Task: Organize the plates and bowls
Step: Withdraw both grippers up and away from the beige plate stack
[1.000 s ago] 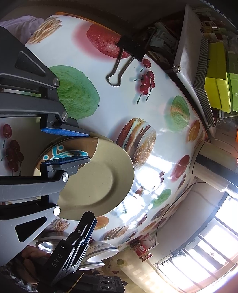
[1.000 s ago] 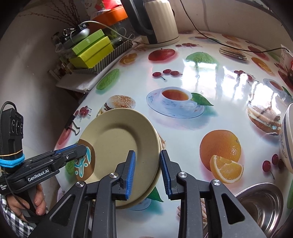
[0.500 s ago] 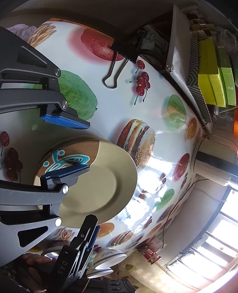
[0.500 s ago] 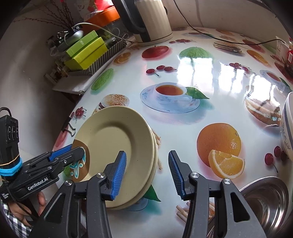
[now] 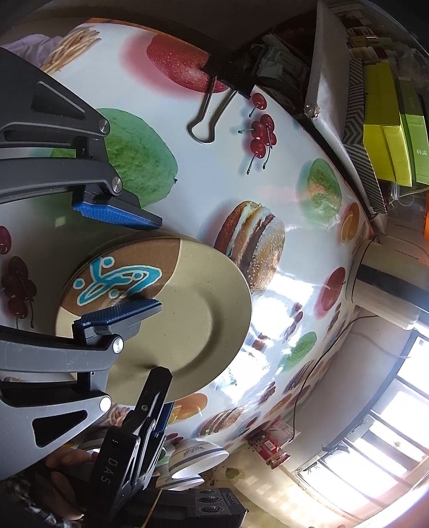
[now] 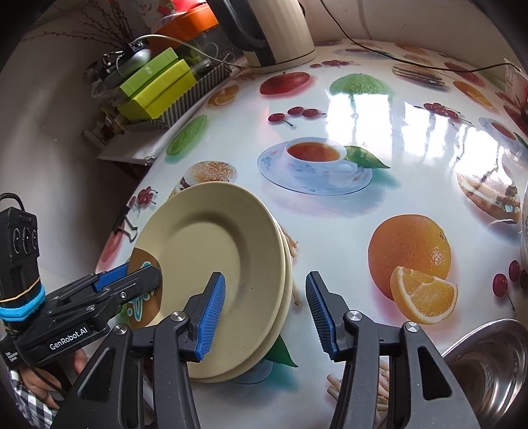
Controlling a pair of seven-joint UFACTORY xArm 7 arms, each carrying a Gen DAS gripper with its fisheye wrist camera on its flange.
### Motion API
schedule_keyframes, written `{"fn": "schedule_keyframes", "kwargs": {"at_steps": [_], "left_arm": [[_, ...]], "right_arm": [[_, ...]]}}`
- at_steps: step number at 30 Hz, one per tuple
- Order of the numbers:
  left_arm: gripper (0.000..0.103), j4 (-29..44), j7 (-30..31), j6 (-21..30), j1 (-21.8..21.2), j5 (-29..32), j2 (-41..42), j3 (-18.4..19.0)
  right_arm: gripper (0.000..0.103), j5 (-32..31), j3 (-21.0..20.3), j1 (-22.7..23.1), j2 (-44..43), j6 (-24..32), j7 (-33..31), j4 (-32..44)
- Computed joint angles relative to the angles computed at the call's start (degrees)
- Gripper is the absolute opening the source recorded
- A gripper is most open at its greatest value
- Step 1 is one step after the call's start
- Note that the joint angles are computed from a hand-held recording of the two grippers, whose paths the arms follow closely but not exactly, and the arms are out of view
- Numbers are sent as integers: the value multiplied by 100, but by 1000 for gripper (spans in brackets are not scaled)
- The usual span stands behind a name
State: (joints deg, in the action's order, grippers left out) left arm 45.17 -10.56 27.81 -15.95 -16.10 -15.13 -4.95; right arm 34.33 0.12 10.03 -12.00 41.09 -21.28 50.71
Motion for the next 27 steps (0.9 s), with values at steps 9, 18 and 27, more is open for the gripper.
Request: {"fn": "schedule_keyframes", "kwargs": {"at_steps": [9,18,27], "left_arm": [[45,91,-163,23,73,190,77,-83],[45,407,-216,18,71,336,400,-87],[45,1257,-44,32,78,346,1219,-166]], "right_arm": [[47,120,19,9,108,135,-146,132],[46,-59,41,-110,361,294,-19,441],[46,-208,42,-403,880,470,175,1037]]}}
